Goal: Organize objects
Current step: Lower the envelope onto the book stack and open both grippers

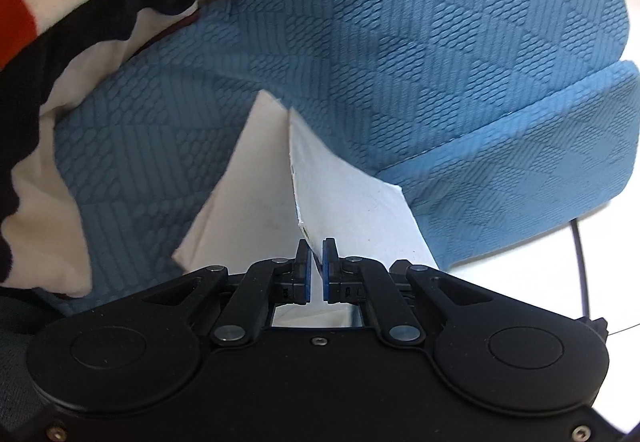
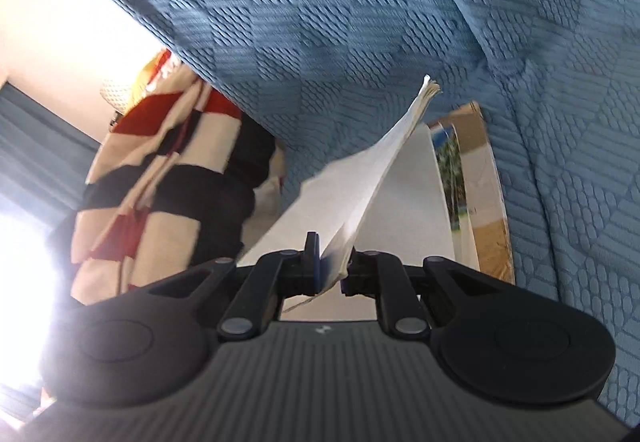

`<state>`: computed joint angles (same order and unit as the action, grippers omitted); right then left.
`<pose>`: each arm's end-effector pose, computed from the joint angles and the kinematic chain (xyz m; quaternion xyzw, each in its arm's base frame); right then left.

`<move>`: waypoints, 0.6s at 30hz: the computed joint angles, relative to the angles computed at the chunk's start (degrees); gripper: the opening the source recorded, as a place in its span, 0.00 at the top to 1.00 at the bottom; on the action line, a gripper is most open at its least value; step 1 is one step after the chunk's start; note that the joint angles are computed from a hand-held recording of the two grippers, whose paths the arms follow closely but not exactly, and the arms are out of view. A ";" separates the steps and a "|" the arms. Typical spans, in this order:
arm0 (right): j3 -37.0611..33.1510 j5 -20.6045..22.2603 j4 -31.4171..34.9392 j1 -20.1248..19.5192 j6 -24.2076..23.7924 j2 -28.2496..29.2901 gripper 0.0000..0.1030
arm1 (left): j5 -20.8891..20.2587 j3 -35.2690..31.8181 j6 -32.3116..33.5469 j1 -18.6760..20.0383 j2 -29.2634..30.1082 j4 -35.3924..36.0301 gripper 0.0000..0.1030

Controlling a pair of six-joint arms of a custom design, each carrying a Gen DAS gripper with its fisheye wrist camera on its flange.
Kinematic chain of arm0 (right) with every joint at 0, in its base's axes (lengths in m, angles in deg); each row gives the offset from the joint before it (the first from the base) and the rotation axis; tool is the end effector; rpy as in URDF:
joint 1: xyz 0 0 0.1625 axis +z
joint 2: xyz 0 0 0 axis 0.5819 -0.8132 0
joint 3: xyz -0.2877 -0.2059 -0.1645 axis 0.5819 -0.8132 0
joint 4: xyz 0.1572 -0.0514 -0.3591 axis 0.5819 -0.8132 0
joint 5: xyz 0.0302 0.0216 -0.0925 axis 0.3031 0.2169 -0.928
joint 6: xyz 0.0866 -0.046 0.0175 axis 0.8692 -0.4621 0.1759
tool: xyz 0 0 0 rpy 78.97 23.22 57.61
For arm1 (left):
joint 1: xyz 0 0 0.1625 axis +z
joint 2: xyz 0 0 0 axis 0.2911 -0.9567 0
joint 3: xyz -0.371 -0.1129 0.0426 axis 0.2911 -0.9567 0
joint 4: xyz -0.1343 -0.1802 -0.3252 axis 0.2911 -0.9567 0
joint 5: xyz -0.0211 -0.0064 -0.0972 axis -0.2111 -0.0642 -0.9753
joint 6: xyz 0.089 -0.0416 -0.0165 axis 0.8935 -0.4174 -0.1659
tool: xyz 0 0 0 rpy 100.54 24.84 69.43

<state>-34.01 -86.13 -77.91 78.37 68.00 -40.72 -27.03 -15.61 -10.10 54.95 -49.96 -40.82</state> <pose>0.4217 -0.7218 0.0759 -0.0808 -0.9158 0.3915 0.0388 -0.0746 -0.7351 0.4813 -0.1039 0.9553 -0.2765 0.0153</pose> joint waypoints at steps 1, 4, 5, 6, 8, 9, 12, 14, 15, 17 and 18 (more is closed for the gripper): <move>0.14 -0.32 0.31 -0.02 0.11 0.10 0.86 | 0.24 0.05 0.01 0.07 0.02 0.42 0.96; 0.65 -1.14 1.99 -0.18 1.01 0.15 0.86 | 0.94 0.41 1.21 0.10 0.05 1.61 0.95; 0.76 -1.60 2.58 -0.18 1.49 0.19 0.86 | 1.31 0.21 1.44 0.07 0.17 2.48 0.94; 0.93 -1.85 3.22 -0.19 1.75 0.17 0.86 | 1.67 0.10 1.51 0.03 0.27 3.21 0.94; 1.34 -2.22 4.31 -0.25 2.32 0.06 0.85 | 2.57 0.23 2.05 -0.26 0.27 4.29 0.92; 1.52 -2.42 4.83 -0.27 2.80 0.00 0.83 | 3.35 0.15 2.52 -0.52 0.32 5.08 0.89; 1.89 -2.79 7.14 -0.27 4.86 -0.28 0.69 | 4.57 0.18 4.19 -1.17 0.22 6.57 0.79; 2.78 -2.72 8.51 -0.20 6.18 -0.93 0.53 | 5.03 -0.34 4.42 -1.57 0.27 7.98 0.67; 3.42 -3.10 8.98 0.01 6.76 -1.37 0.47 | 5.30 -0.39 4.66 -1.81 0.14 8.30 0.65; 5.58 -3.10 8.21 0.36 7.63 -2.56 0.47 | 6.31 -1.62 5.28 -2.49 0.33 10.17 0.60; 6.80 -2.59 8.05 0.44 8.14 -3.34 0.46 | 7.01 -2.50 5.58 -2.94 0.52 11.23 0.56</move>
